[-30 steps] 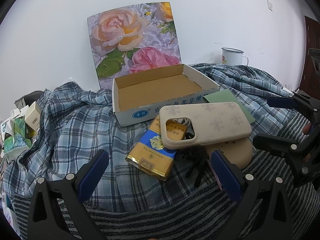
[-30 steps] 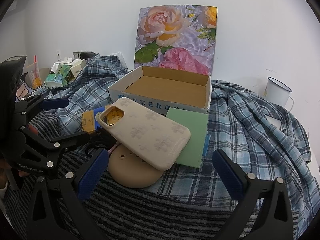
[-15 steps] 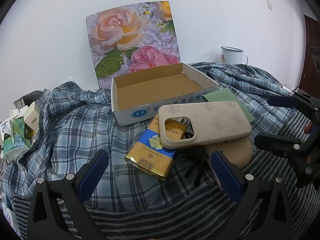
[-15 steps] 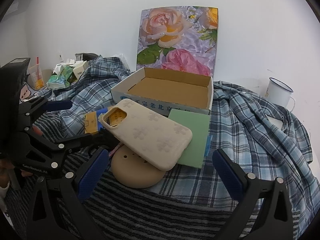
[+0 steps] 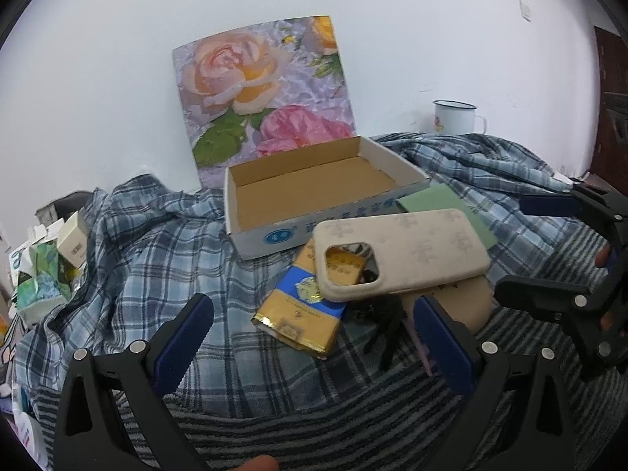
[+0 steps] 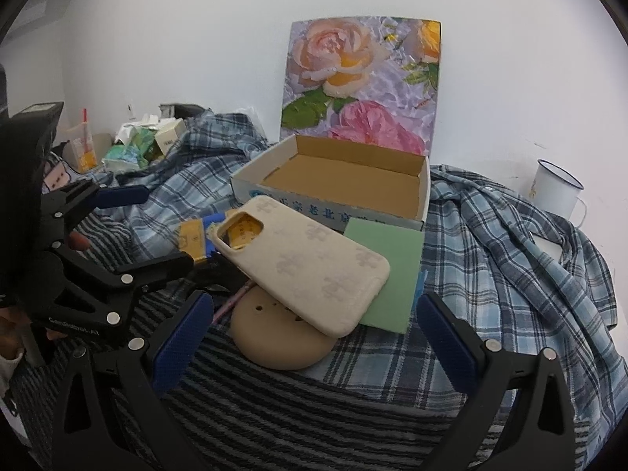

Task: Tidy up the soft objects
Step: 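Grasp the gold cigarette pack with the left tool while the right tool grasps the cream phone case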

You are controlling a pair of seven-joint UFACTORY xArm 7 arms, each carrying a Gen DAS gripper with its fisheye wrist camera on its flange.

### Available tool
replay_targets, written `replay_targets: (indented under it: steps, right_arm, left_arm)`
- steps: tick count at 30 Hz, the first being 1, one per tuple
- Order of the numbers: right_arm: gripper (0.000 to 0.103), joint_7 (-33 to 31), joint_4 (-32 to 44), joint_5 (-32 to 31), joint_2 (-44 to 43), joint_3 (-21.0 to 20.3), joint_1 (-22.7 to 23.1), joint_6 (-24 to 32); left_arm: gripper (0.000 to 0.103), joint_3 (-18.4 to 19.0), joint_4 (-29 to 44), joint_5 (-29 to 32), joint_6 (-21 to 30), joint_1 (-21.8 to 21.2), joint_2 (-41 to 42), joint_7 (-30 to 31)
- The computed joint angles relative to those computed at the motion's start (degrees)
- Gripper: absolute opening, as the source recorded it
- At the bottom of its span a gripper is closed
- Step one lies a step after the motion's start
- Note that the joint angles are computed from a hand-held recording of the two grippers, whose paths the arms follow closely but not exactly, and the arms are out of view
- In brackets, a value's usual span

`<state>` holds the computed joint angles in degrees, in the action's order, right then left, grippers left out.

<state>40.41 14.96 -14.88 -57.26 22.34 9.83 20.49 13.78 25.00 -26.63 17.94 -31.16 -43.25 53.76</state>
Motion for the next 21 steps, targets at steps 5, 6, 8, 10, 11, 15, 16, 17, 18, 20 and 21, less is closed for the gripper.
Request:
replay_targets:
  steps: [5,6,8,10,11,15,16,17,18,20,21]
  right_arm:
    - [0.103,-4.39,-2.05,1.94,-1.78,-6.00,4.33,-4.42]
    - [0.103,-5.85,-1.97,2.26,-2.07,-6.85,4.89,-4.51]
    - [0.103,-9.47,-1.24,2.24,-2.00,-7.92,5.14,-3.89]
    - [0.103,-13.52,-0.32,2.08,-1.25,-9.01,5.08,-3.07]
    - [0.103,-15.94,0.33,2.12,-0.34,-10.01,5.28,-2.63]
    - [0.103,-26.82,3.47,3.03,5.47,-14.76,7.22,-1.84]
    - [0.103,-29.79,4.61,3.54,7.72,-16.18,8.31,-1.91]
    - [0.103,-32.99,5.61,4.42,9.69,-17.98,10.05,-1.60]
    - [0.103,-36.46,6.81,5.49,11.80,-20.02,12.18,-1.23]
    - [0.103,-44.48,9.02,8.03,15.55,-24.77,17.38,-0.18]
    - [0.103,-48.17,10.09,9.23,17.12,-26.72,19.49,0.72]
  left_arm:
    - [0.103,1.25,3.28,-0.07,8.28,-0.33,0.08,2.60]
    - [0.103,1.31,4.19,-0.26,10.04,-0.11,0.51,3.48]
    - [0.103,1.71,6.52,-0.95,14.22,0.35,1.75,5.48]
    - [0.103,2.27,9.40,-2.08,18.56,0.90,3.78,6.97]
    - [0.103,2.61,11.09,-2.67,20.82,1.22,5.08,7.71]
    - [0.103,4.05,17.26,-5.05,27.84,2.33,10.46,11.25]
    - [0.103,3.91,18.37,-5.23,28.72,2.77,11.70,12.20]
    - [0.103,3.86,19.75,-5.10,29.97,3.11,13.31,13.51]
    - [0.103,3.50,20.56,-5.03,30.54,3.58,14.48,14.61]
    - [0.103,2.65,22.30,-4.32,32.22,4.79,17.14,16.26]
    - [0.103,2.16,22.89,-4.11,32.51,5.49,18.28,16.94]
